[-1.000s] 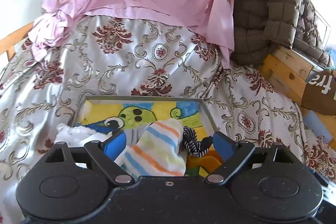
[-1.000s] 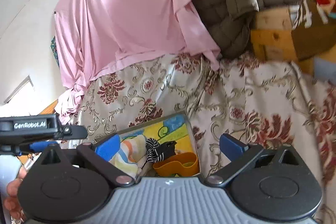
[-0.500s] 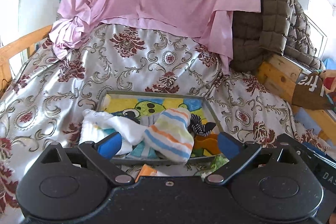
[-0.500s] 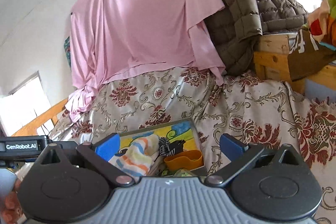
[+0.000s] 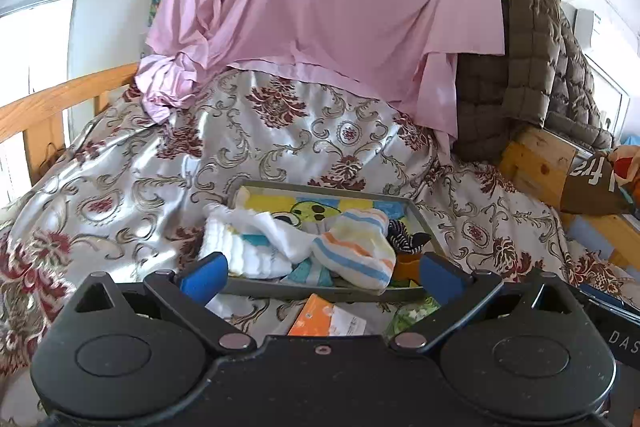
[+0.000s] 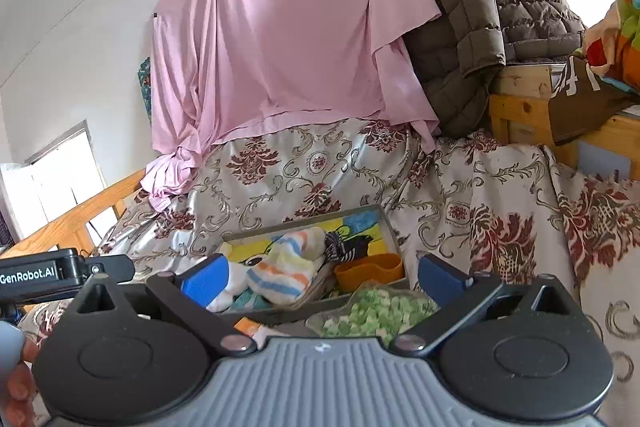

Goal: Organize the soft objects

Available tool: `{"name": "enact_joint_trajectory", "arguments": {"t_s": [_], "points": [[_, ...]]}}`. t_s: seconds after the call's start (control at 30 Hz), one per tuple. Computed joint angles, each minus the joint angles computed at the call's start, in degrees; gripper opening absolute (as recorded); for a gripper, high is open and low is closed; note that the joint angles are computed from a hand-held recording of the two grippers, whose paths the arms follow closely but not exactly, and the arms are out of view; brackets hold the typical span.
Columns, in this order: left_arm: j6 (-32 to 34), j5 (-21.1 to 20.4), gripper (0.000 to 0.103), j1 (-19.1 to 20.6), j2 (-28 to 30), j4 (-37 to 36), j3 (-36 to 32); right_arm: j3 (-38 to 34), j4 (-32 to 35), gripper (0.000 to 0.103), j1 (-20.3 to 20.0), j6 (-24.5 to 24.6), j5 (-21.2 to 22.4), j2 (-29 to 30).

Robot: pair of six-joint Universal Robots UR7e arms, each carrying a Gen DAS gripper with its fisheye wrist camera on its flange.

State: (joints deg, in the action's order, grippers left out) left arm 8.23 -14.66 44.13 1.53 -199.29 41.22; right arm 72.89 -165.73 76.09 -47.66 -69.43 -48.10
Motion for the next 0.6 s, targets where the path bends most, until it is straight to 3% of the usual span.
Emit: {"name": "enact_joint_trajectory", "arguments": {"t_s": [0.27,0.47,0.6], "points": [[6.0,4.0,0.102,-2.3,-1.2,-14.4,7.9,9.1,-2.3,0.103,-0.7,-3.6,-0.3,-4.8],[-2.5,6.5,0.102,-3.7,-4.1,-16.2,18.5,14.8,-4.1,0.103,-1.3,-6.4,0.1,-7.7],[-2.0,8.4,0.102,-4.3,-4.1,-19.0,20.7,17.3,-6.7,0.103,-1.6,-7.1,0.2,-8.6]]}}
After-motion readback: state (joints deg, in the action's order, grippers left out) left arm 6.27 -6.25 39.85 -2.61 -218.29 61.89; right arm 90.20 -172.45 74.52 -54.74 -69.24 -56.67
